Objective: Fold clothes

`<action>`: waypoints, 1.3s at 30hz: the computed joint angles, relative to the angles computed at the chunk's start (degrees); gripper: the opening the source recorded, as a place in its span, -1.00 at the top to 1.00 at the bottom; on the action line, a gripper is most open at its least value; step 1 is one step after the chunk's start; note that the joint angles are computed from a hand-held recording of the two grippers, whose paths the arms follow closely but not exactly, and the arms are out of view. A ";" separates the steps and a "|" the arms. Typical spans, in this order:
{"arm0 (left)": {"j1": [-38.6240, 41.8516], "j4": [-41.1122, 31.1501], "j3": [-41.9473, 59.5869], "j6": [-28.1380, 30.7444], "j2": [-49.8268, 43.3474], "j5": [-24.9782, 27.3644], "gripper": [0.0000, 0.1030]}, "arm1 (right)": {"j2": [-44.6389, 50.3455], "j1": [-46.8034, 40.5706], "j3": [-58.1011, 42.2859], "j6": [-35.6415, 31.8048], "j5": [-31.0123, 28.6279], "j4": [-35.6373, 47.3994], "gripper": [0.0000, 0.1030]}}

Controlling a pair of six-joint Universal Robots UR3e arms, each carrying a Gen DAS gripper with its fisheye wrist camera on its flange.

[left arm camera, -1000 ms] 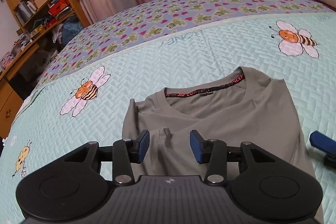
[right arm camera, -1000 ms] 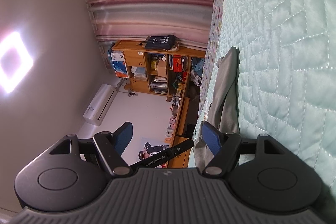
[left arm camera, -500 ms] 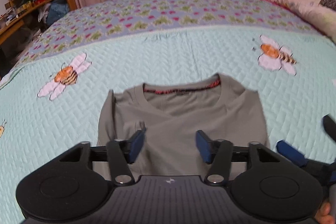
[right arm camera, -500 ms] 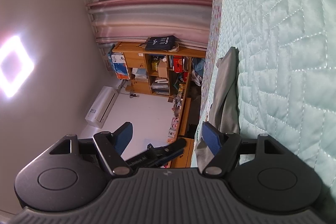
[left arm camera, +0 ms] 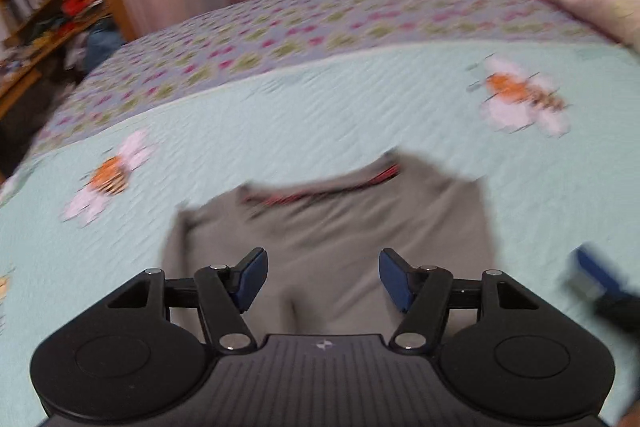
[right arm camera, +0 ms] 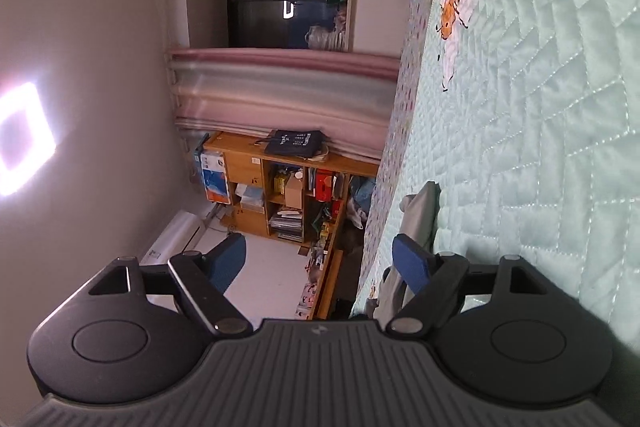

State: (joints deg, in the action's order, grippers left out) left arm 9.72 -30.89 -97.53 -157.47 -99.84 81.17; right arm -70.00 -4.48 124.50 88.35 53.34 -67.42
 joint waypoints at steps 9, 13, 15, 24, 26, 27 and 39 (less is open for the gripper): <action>-7.51 -5.85 16.26 -2.74 -12.87 0.90 0.61 | 3.31 -1.11 2.53 7.28 0.14 -8.56 -0.57; -8.24 -5.83 17.97 -1.63 -15.42 1.33 0.59 | 3.05 -1.28 1.98 7.12 -0.25 -7.46 -0.57; -8.71 -5.72 18.33 -0.59 -16.30 1.93 0.44 | 3.21 -1.12 1.53 7.43 -0.01 -7.20 -0.57; -8.25 -7.54 18.10 -0.51 -14.73 -1.44 -0.10 | 3.64 -0.73 0.71 7.15 0.44 -6.62 -0.57; -8.82 -9.81 19.86 -0.18 -15.66 -0.99 0.29 | 3.55 -0.60 0.55 7.26 0.63 -6.46 -0.57; -9.02 -10.81 20.73 -0.22 -16.26 -0.79 0.37 | 3.64 -0.52 0.52 7.48 0.79 -6.65 -0.57; -8.80 -8.26 20.50 -1.65 -16.80 -1.85 0.99 | 4.04 -0.13 -0.21 7.99 1.41 -6.53 -0.57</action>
State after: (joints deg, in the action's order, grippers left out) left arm 0.92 -39.15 -77.03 -159.12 -116.64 79.32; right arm -65.95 -4.61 124.29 96.34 54.75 -73.96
